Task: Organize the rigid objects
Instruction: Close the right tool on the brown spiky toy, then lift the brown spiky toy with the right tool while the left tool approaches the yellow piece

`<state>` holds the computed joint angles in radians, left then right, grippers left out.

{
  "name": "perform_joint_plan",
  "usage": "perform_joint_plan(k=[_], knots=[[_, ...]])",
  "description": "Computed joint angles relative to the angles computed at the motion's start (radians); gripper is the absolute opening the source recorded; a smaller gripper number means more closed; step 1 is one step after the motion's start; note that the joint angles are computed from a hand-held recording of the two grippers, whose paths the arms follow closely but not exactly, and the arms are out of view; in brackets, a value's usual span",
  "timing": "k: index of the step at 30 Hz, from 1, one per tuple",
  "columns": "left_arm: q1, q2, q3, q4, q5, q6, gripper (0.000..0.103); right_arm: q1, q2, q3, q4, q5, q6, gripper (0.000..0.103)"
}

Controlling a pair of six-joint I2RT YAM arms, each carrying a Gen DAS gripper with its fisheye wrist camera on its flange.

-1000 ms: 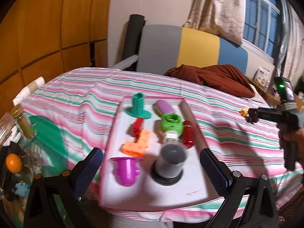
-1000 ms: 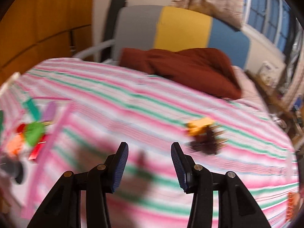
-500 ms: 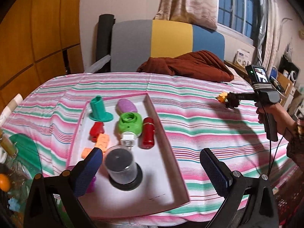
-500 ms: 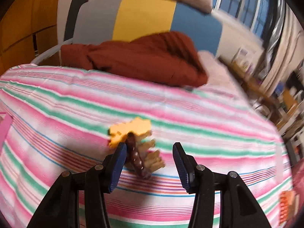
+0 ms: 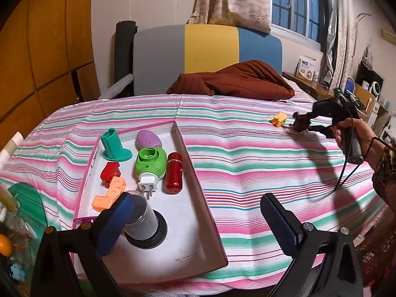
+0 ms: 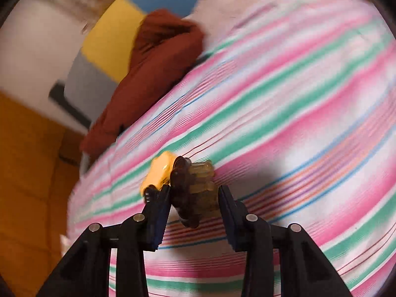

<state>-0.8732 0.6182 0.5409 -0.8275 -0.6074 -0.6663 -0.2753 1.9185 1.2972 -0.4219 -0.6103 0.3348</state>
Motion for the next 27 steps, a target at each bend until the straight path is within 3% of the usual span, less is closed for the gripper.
perform_joint_plan(k=[2, 6, 11, 13, 21, 27], knots=[[0.003, 0.0, 0.0, -0.002, 0.002, -0.004, 0.103, -0.027, -0.006, 0.0, 0.006, 0.014, 0.052, 0.042], [0.002, 0.003, 0.0, -0.001, 0.002, -0.001, 0.103, -0.048, -0.101, -0.036, 0.001, 0.195, 0.054, 0.045], [-0.003, 0.01, -0.003, 0.006, 0.005, -0.003, 0.103, -0.016, -0.203, -0.1, 0.056, 0.237, 0.018, 0.049], [-0.004, 0.016, -0.002, 0.006, 0.009, -0.009, 0.103, 0.019, -0.221, -0.115, 0.079, 0.258, -0.007, 0.061], [-0.012, 0.043, 0.005, 0.02, 0.017, -0.014, 0.103, 0.174, -0.138, -0.055, 0.022, 0.513, -0.191, 0.061], [-0.023, 0.113, 0.032, 0.069, 0.018, 0.025, 0.103, 0.169, -0.113, -0.084, 0.063, 0.533, -0.235, 0.062]])
